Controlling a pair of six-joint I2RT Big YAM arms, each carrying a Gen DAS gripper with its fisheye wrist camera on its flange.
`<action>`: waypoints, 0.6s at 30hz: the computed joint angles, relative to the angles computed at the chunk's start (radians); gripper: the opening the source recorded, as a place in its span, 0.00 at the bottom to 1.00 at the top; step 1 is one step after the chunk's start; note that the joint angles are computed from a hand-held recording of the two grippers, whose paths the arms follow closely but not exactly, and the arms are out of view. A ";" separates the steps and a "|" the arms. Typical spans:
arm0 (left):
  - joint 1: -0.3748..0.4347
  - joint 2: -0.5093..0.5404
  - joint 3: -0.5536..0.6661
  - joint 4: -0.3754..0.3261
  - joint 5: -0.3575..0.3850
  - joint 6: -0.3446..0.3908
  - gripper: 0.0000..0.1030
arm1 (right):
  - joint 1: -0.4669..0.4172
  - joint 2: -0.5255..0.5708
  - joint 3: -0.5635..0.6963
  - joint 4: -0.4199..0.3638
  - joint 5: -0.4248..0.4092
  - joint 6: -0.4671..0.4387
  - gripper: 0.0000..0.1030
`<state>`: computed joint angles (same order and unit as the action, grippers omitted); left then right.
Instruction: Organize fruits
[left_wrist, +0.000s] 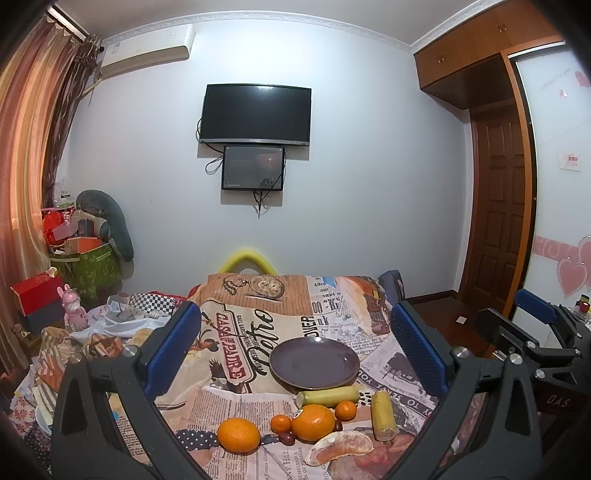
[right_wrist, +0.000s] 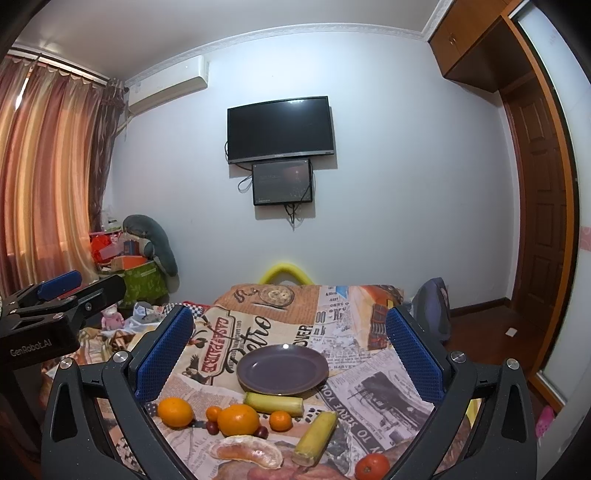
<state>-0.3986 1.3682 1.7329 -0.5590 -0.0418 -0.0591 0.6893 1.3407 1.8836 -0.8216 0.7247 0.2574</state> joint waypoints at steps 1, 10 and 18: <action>0.003 0.006 0.006 -0.009 0.004 -0.003 1.00 | -0.003 0.003 0.003 -0.012 -0.002 0.008 1.00; 0.033 0.069 0.053 -0.085 0.030 0.021 1.00 | -0.073 0.039 0.051 -0.232 -0.082 0.159 1.00; 0.078 0.127 0.097 -0.165 0.069 0.065 1.00 | -0.167 0.034 -0.001 -0.381 -0.191 0.248 1.00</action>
<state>-0.3204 1.4949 1.8296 -0.7244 0.0267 0.0060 0.5221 1.3745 1.8827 -1.2028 0.5335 0.5057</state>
